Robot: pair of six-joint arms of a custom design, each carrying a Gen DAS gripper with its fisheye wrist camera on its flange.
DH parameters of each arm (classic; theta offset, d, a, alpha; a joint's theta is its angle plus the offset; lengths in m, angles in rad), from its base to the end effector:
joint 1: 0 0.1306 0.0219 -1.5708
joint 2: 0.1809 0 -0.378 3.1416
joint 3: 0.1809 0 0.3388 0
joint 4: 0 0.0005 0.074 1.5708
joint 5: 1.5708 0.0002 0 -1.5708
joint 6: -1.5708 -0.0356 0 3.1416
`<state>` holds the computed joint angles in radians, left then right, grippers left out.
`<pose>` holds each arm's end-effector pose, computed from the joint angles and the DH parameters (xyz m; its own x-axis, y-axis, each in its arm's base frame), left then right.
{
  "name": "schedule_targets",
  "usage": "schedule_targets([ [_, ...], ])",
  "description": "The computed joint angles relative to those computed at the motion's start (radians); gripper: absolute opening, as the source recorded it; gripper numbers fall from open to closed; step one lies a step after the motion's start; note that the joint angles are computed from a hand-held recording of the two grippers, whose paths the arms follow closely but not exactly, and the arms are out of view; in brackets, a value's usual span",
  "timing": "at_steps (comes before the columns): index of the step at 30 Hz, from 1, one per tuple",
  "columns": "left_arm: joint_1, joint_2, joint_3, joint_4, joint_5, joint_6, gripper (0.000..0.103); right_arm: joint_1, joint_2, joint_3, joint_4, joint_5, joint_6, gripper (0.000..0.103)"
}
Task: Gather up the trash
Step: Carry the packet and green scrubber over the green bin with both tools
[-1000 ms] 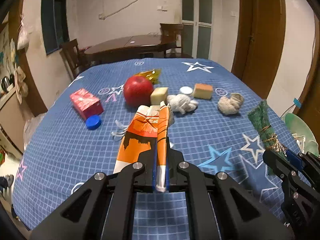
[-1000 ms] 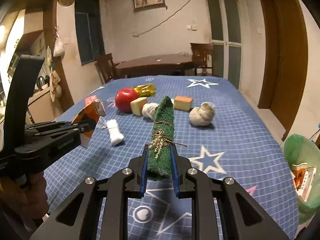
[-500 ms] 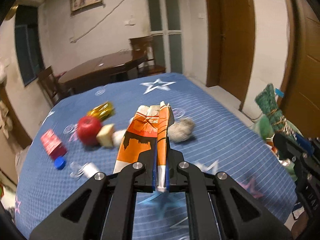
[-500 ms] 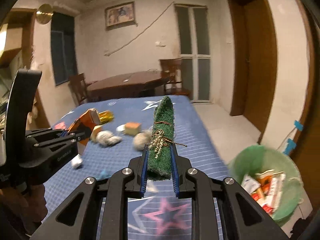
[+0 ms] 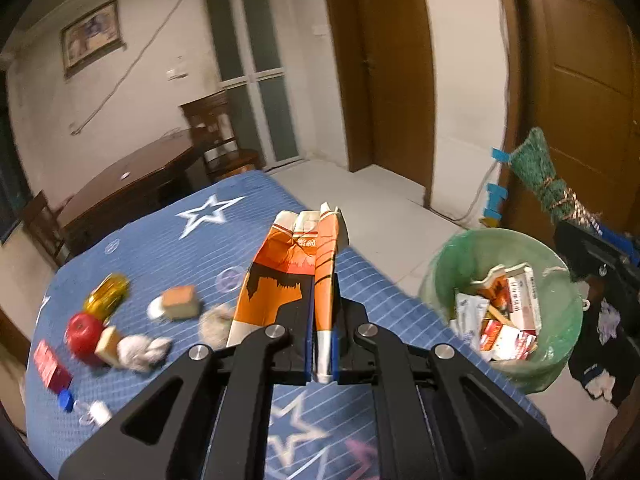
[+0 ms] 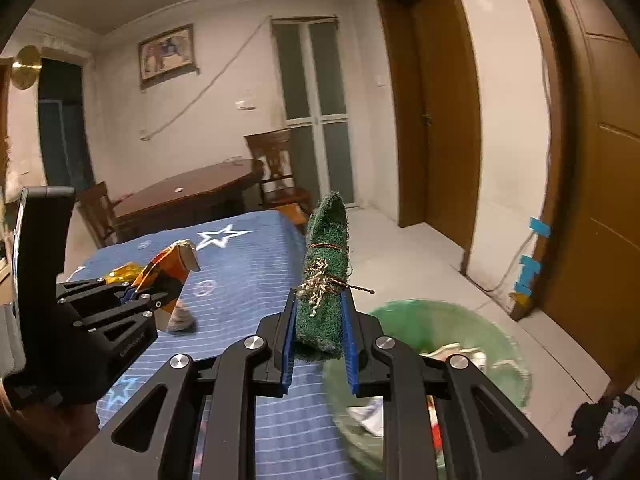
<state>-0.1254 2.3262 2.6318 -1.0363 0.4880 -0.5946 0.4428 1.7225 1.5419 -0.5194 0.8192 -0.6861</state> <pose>0.7200 -0.1081 0.3861 -0.2926 0.5356 -0.7922 0.7494 0.6430 0.1580 0.5116 0.2133 0.3635 -0.3158 0.3290 -0.8900 0.5331 0.8375 0.1204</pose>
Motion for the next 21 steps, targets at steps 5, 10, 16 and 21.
schedule_targets([
  [5,-0.052,-0.026,-0.067,0.021,-0.001,-0.049,0.005,-0.045,-0.066,-0.090,-0.025,-0.013,-0.043,0.021],
  [10,-0.097,-0.057,-0.139,0.041,0.005,-0.106,0.005,-0.101,-0.114,-0.173,-0.024,-0.059,-0.087,0.021],
  [16,-0.141,-0.027,-0.096,-0.041,0.022,-0.169,0.005,-0.154,-0.137,-0.230,-0.033,-0.121,-0.122,0.021],
  [21,-0.163,0.097,0.145,-0.243,0.037,-0.209,0.005,-0.176,-0.137,-0.235,-0.065,-0.151,-0.129,0.021],
])
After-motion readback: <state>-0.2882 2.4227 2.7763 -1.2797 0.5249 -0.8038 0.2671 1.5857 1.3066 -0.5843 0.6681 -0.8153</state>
